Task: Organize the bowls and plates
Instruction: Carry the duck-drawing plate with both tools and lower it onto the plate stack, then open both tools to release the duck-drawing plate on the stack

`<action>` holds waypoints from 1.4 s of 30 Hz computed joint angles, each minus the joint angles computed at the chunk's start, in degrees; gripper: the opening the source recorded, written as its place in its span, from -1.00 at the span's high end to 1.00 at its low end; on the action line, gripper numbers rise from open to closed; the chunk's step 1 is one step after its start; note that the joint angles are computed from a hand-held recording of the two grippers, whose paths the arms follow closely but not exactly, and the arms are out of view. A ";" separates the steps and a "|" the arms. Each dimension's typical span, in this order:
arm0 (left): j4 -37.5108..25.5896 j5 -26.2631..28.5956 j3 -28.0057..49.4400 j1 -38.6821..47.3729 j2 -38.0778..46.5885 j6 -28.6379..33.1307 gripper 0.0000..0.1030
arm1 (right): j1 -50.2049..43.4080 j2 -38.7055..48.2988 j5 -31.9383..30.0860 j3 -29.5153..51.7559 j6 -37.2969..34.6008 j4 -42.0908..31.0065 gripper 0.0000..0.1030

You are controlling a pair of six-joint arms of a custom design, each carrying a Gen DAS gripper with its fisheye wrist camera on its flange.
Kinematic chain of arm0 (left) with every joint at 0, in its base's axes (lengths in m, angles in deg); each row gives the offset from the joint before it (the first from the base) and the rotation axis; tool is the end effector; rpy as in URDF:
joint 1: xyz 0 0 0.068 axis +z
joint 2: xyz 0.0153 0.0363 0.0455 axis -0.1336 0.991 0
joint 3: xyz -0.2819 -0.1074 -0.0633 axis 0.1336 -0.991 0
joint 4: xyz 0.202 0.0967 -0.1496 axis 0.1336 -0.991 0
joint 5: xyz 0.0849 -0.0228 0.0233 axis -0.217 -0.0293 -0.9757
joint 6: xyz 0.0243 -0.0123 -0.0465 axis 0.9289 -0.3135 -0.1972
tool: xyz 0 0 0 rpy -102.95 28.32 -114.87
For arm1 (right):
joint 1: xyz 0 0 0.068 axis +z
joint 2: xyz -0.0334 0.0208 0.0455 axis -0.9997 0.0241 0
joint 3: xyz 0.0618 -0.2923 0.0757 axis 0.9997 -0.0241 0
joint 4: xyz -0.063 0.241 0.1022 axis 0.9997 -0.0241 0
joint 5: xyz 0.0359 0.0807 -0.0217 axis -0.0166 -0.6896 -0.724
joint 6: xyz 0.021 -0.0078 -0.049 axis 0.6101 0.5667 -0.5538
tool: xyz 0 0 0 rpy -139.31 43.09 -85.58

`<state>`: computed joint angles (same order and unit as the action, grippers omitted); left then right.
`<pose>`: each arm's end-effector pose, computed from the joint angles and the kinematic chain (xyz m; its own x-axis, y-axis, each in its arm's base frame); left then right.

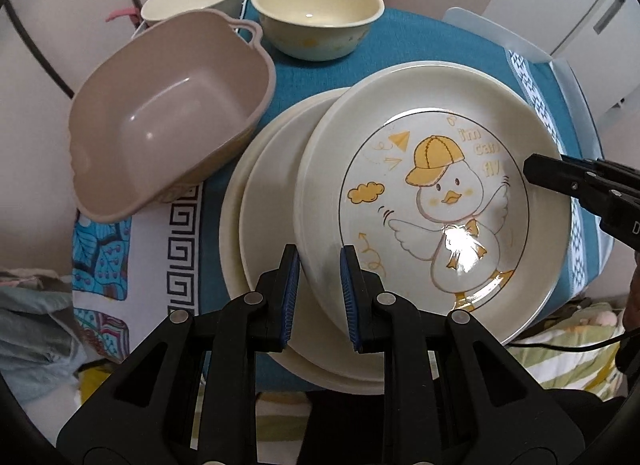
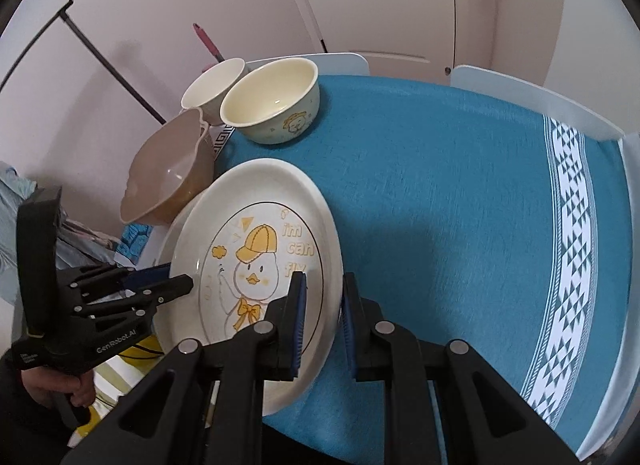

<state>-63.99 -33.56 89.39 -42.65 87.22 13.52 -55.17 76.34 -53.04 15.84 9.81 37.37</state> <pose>0.1589 -0.1051 0.1571 -0.9469 -0.1462 -0.2864 -0.1279 0.9884 -0.0819 0.2235 0.1596 0.1565 -0.8134 -0.4464 -0.3730 -0.5593 0.7764 0.2904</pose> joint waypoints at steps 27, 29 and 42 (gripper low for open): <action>-6.08 -7.46 4.93 -3.03 4.80 -1.23 0.64 | 8.73 2.67 14.42 1.29 -7.33 0.62 0.69; -6.74 -7.94 5.45 -3.49 5.29 -1.34 0.64 | 9.51 2.70 15.67 1.46 -7.44 0.33 0.69; -12.40 -14.21 10.92 -9.23 11.76 -4.99 0.64 | 12.26 4.35 15.97 4.52 -8.62 -2.57 0.69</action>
